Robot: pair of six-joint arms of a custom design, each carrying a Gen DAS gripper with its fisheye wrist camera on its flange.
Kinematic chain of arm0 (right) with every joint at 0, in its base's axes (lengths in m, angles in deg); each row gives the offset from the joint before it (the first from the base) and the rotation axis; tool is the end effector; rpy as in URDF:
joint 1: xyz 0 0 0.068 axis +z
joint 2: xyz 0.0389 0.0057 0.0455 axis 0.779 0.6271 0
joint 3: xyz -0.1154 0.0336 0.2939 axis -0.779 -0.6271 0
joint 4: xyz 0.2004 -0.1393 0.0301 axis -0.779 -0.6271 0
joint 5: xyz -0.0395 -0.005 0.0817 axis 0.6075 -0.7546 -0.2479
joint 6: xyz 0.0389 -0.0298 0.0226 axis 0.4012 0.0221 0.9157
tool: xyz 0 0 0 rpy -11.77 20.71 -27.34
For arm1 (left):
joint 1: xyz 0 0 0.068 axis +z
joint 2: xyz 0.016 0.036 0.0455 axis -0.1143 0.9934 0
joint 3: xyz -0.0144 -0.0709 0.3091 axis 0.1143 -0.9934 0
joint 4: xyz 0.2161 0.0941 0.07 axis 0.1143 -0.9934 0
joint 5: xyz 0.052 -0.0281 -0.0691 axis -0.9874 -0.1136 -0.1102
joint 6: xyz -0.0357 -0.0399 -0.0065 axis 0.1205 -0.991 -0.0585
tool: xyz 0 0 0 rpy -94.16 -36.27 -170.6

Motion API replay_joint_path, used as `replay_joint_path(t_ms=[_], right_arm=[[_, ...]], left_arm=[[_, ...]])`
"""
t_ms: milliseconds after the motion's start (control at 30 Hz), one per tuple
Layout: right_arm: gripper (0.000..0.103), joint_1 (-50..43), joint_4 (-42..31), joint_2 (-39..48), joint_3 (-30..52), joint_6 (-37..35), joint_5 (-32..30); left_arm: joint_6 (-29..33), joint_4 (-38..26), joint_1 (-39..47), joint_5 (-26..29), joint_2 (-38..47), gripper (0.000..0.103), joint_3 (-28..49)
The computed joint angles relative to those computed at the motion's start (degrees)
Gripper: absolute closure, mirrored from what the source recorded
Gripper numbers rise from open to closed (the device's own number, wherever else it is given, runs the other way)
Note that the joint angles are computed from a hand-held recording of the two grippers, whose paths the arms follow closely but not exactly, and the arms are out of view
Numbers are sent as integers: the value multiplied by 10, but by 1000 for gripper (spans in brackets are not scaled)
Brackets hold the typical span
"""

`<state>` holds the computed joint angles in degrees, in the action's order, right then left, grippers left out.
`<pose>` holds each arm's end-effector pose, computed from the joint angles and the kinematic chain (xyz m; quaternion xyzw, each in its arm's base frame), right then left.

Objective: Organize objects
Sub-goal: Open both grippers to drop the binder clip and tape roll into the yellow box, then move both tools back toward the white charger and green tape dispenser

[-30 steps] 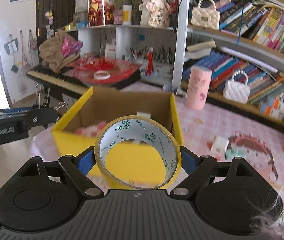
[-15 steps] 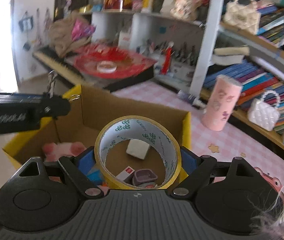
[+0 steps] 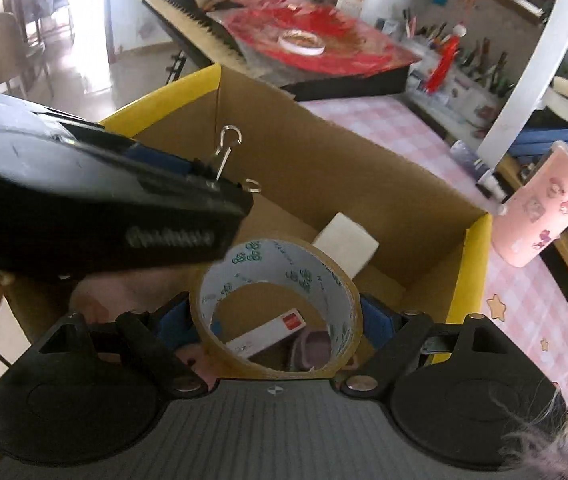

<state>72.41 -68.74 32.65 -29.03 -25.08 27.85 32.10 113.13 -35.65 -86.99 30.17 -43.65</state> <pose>0.2780 0.1021 0.1330 -0.1648 0.9362 -0.0203 0.3097 0.3186 -0.1769 0.1184 0.1470 0.9099 -0.1288 0.3658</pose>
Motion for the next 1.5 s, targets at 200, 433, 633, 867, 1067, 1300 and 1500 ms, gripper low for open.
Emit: replay_joint_path(t_ms=[200,433,633,867,1067,1300,1500], right_arm=[[17,-7,-7,2,3,8,-16],[11,-9,78,-20,-48,17,-24],[9,19,166,-82,-123,45,27],[10,99,176,-191,-184,131,166],[10,201,106,-263,-205,230,310],[9,368,-138,-266,-174,516,472],[8,504,-415,-160,-109,883,489]], left_arm=[[6,-23,-5,-10,3,64,13],[-1,60,-5,15,-28,29,-47],[-7,194,-14,-9,-99,21,-149],[-1,272,-12,-38,-181,16,-242],[6,290,-7,-38,-235,14,-311],[29,297,-15,-45,-271,8,-382],[47,311,-43,-65,-280,4,-433]])
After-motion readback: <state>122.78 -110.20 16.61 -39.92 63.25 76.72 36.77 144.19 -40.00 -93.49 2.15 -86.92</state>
